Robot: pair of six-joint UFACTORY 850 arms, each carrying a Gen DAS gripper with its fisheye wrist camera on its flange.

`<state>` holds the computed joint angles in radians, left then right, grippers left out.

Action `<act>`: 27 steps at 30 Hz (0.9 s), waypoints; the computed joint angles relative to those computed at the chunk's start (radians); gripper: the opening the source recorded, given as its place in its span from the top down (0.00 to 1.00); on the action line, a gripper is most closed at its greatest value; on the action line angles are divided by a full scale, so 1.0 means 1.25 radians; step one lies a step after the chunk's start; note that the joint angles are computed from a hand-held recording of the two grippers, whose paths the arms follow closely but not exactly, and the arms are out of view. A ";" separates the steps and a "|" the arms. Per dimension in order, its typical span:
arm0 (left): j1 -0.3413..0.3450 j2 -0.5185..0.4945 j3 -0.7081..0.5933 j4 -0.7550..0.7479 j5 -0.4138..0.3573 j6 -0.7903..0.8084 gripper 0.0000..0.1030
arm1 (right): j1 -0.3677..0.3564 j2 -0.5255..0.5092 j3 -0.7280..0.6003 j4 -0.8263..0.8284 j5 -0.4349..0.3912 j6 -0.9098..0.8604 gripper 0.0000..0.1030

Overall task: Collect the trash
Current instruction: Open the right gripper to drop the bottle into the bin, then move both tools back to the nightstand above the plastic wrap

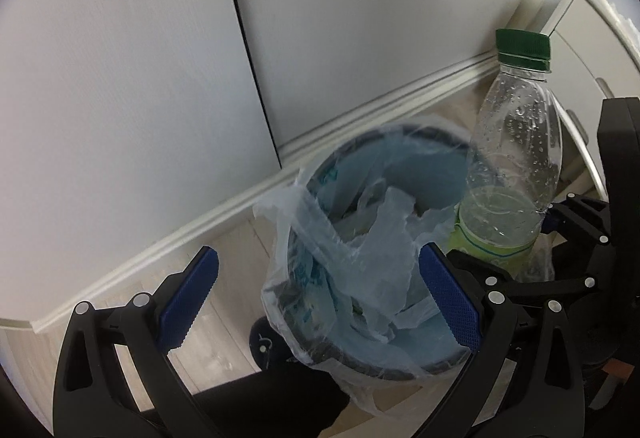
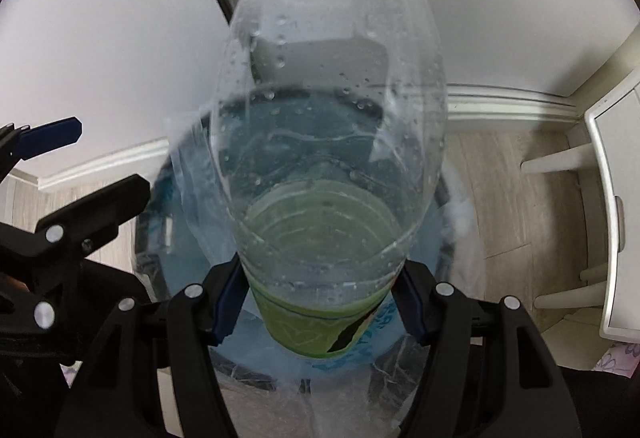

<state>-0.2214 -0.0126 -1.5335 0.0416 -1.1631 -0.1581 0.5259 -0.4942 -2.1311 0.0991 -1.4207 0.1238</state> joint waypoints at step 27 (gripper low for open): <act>-0.033 -0.025 -0.072 -0.002 -0.020 -0.012 0.05 | 0.010 0.054 0.029 -0.169 0.072 -0.034 0.07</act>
<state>-0.2628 -0.0435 -1.6240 0.0395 -1.1881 -0.1734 0.5378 -0.4265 -2.0944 -0.1125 -1.3303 0.0811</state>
